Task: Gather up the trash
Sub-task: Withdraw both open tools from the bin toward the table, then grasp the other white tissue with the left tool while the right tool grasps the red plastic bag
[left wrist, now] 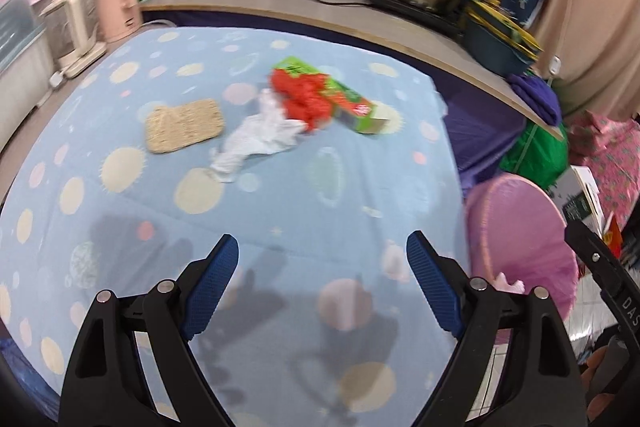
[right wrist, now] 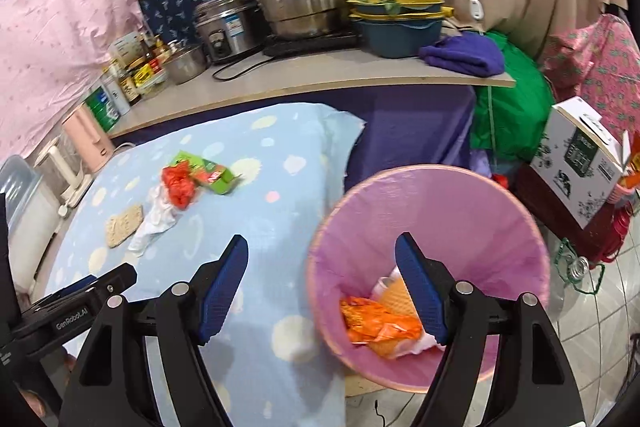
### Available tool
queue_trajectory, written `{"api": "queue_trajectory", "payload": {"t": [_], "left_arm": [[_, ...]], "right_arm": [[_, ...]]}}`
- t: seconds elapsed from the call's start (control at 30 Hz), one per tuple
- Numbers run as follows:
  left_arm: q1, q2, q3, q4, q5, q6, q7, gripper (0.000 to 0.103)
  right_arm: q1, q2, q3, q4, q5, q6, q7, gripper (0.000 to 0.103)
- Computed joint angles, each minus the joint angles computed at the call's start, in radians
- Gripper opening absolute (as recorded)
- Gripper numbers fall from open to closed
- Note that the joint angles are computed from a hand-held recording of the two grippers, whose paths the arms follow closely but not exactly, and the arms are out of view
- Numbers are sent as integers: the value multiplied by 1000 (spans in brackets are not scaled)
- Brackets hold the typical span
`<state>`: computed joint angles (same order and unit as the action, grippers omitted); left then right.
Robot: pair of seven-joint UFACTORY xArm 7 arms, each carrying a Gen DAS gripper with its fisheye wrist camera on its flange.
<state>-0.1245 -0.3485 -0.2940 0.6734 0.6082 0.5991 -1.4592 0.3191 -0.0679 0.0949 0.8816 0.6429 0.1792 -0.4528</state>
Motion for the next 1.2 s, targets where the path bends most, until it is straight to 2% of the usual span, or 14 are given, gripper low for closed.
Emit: {"api": "queue_trajectory", "payload": {"t": [0.17, 0.33, 0.57, 0.73, 0.83, 1.03, 1.1, 1.13, 1.2], "left_arm": [[40, -62, 44, -86, -20, -22, 19, 82], [108, -49, 68, -120, -23, -80, 47, 82], [189, 46, 91, -93, 19, -162, 80, 82], [201, 138, 129, -53, 47, -215, 102, 77], [189, 194, 164, -28, 32, -250, 140, 70], [160, 242, 204, -3, 22, -271, 187, 48], [151, 237, 216, -11, -11, -284, 219, 31], [147, 233, 222, -18, -35, -292, 241, 27], [143, 221, 229, -36, -82, -309, 279, 12]], "right_arm": [[21, 56, 40, 50, -6, 5, 14, 73], [24, 117, 82, 102, -46, 11, 44, 73], [24, 232, 127, 203, -179, 29, 165, 73], [23, 303, 147, 270, -251, 38, 230, 73], [28, 349, 150, 320, -301, 47, 275, 73], [32, 419, 159, 398, -363, 66, 339, 73], [33, 435, 164, 413, -377, 67, 349, 73], [34, 443, 167, 421, -383, 69, 353, 73], [32, 459, 176, 438, -390, 73, 354, 73]]}}
